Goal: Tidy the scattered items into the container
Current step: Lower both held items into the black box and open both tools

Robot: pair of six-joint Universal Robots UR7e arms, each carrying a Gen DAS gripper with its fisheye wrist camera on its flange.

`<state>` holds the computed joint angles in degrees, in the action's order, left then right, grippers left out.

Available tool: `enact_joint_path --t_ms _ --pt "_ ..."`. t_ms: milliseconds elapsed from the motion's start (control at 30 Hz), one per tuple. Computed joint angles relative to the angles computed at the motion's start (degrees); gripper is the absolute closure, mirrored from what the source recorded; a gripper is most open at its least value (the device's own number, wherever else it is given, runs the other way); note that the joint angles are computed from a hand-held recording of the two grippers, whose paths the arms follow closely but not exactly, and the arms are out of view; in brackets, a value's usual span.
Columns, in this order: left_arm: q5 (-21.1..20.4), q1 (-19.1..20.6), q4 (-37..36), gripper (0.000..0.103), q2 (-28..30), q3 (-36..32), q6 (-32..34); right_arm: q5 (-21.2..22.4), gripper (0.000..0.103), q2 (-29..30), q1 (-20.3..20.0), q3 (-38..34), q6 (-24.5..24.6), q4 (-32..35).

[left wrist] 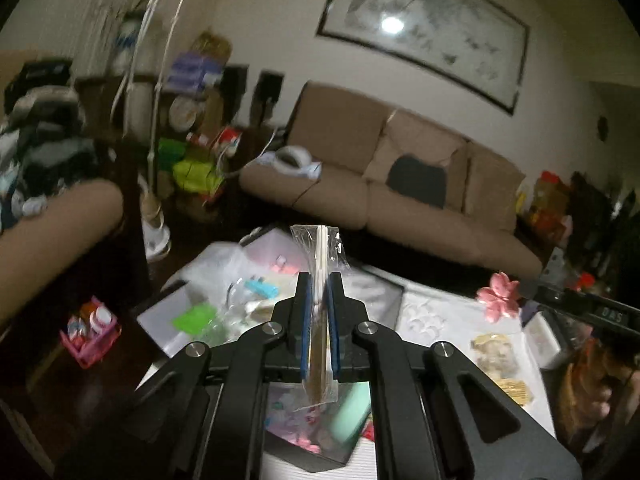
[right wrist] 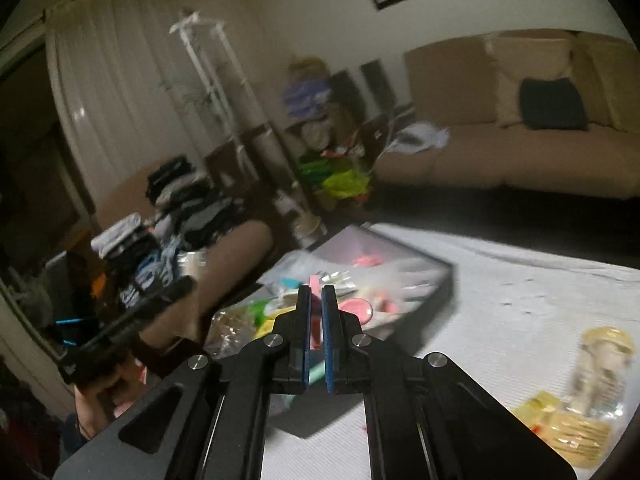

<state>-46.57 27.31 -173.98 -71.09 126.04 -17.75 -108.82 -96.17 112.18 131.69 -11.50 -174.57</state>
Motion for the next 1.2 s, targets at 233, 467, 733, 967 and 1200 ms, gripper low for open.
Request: enact_joint_path --t_ms 233,467,733,967,1200 --pt "-1.5 5.7 -2.2 0.096 5.4 -2.1 0.1 0.5 0.099 16.7 -3.1 -7.7 2.0 -3.0" --pt "0.7 5.8 5.8 0.093 8.4 -3.2 -0.8 -0.4 0.099 21.5 -6.2 -9.3 3.0 -1.4" --pt "1.9 6.1 9.5 0.082 10.4 -3.9 -3.3 -0.6 0.098 23.1 -9.0 -6.1 4.0 -4.7" --pt "7.8 0.6 16.0 0.0 6.7 -4.7 -9.1 -7.5 0.018 12.2 -4.3 -1.8 -5.1 -8.4" --pt "0.9 -6.0 24.5 0.0 -0.4 0.8 -22.2 -10.8 0.016 -9.7 -6.8 5.2 -6.1 -0.7"
